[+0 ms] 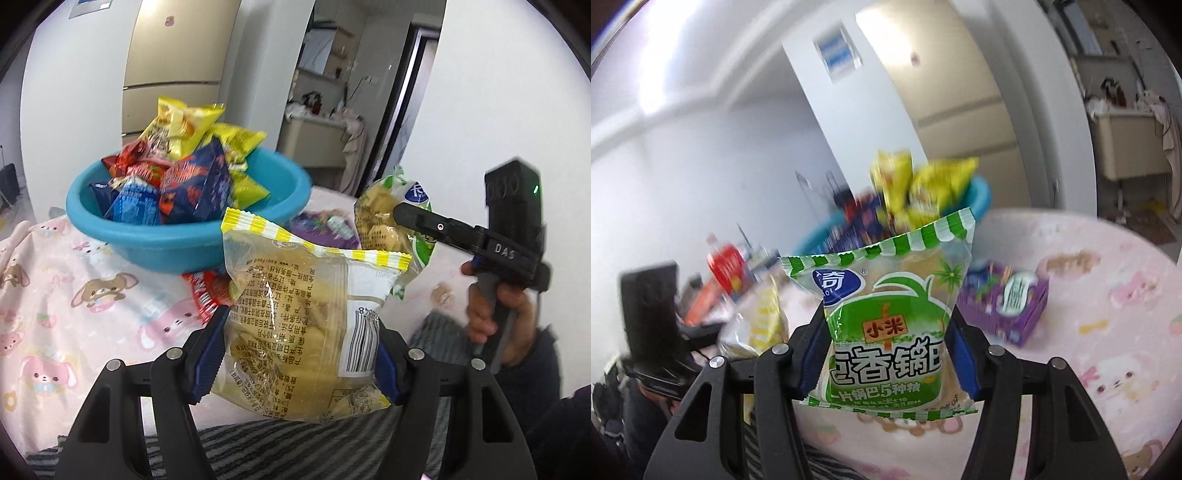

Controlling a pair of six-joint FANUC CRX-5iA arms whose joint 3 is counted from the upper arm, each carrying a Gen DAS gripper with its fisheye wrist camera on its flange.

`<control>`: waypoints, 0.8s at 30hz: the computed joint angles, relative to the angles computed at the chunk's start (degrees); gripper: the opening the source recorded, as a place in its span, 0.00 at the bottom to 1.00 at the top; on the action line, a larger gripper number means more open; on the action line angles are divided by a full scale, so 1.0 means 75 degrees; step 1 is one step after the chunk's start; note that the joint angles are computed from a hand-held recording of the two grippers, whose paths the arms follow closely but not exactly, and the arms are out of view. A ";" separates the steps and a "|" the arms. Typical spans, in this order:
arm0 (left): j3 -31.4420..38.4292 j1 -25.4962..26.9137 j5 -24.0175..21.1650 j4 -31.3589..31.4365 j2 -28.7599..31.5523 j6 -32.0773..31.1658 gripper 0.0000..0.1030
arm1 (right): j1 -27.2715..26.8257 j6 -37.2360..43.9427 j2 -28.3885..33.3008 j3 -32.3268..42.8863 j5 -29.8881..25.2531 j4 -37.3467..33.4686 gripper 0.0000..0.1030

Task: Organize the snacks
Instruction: 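Lift both held bags and carry them over the basin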

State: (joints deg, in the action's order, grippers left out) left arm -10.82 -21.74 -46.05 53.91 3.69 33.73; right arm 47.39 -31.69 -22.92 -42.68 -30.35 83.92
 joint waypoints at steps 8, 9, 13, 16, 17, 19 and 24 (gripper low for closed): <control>-0.0602 -0.0158 0.1257 0.1063 -0.0894 -0.0641 0.69 | 0.0190 -0.0286 0.0154 0.0363 -0.0804 0.0345 0.56; -0.0481 -0.0127 0.1286 0.0948 -0.0935 -0.0410 0.69 | 0.0281 -0.0006 0.0157 0.0496 -0.0923 0.0138 0.56; 0.0168 0.0036 0.1233 0.0472 -0.0908 0.0495 0.69 | 0.0655 0.1452 0.0306 0.1330 -0.1595 -0.0715 0.56; 0.0789 0.0134 0.1155 0.0155 -0.0796 0.0974 0.69 | 0.0478 0.1946 0.0407 0.1831 -0.1340 -0.0685 0.56; 0.0976 0.0158 0.1109 0.0111 -0.0742 0.1093 0.69 | 0.0422 0.2124 0.0477 0.2027 -0.1284 -0.0657 0.56; 0.1305 0.0192 0.1076 0.0159 -0.0633 0.1142 0.69 | 0.0395 0.2446 0.0680 0.2418 -0.1370 -0.0597 0.56; 0.2233 0.0172 0.1197 0.0062 -0.0201 0.1312 0.69 | 0.0173 0.2851 0.1204 0.3278 -0.1108 -0.0137 0.56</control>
